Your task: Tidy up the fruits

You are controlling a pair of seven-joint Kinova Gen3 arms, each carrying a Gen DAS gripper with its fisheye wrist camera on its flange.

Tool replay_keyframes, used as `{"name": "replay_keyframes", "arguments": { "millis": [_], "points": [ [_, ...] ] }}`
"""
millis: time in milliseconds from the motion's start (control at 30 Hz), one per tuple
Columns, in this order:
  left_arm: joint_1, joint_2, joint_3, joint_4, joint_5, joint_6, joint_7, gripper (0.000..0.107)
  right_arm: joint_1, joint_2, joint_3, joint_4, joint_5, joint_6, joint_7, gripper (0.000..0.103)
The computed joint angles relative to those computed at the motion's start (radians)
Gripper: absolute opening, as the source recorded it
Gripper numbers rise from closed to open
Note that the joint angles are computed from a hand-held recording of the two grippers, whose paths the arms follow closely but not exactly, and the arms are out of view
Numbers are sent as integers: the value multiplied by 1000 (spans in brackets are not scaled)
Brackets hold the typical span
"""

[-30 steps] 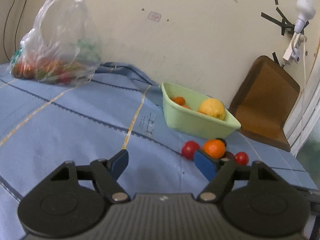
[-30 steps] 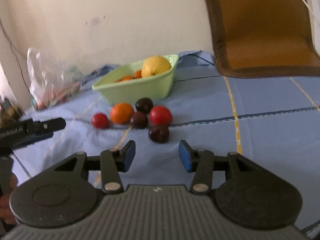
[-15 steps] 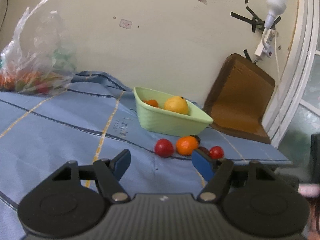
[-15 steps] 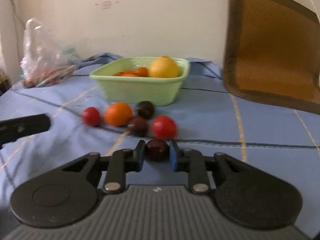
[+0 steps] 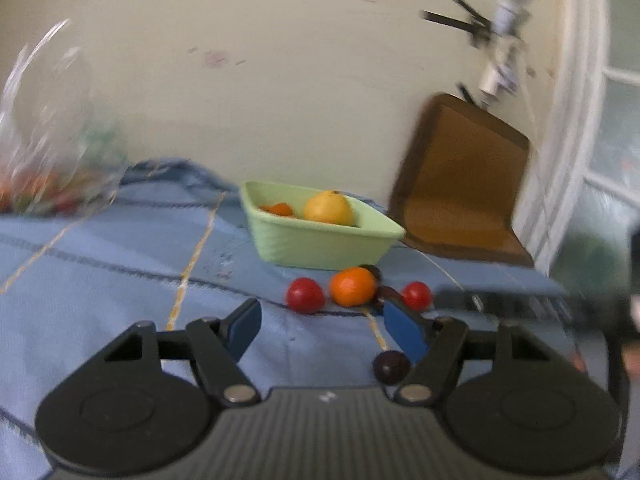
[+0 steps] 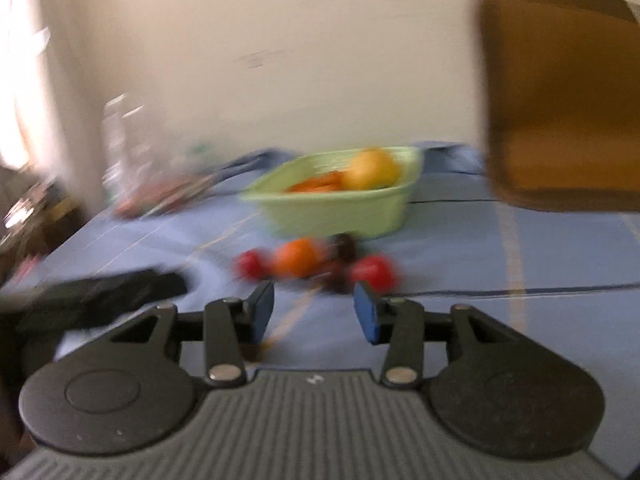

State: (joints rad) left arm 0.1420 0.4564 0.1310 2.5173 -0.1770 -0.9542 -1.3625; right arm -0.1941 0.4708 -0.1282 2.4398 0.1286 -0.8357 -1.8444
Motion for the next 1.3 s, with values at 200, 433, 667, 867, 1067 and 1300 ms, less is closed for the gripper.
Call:
{"name": "replay_keyframes", "arguments": {
  "millis": [200, 433, 667, 867, 1067, 1300],
  "points": [
    [80, -24, 17, -40, 48, 108, -184, 72, -7, 25, 15, -87, -57, 92, -16, 47],
    [14, -32, 51, -154, -76, 367, -7, 54, -14, 55, 13, -156, -67, 176, 9, 34],
    [46, -20, -5, -79, -72, 202, -22, 25, 84, 21, -52, -101, 94, 158, -87, 32],
    [31, -20, -8, -79, -71, 197, 13, 24, -13, -13, -36, 48, 50, 1, 40, 32],
    [30, -30, 11, -79, -38, 218, -27, 33, -228, -12, 39, 87, -180, -31, 247, 34],
    [76, -39, -26, -88, -48, 248, -31, 43, -245, -5, 19, 89, -267, -13, 289, 45]
  ]
}}
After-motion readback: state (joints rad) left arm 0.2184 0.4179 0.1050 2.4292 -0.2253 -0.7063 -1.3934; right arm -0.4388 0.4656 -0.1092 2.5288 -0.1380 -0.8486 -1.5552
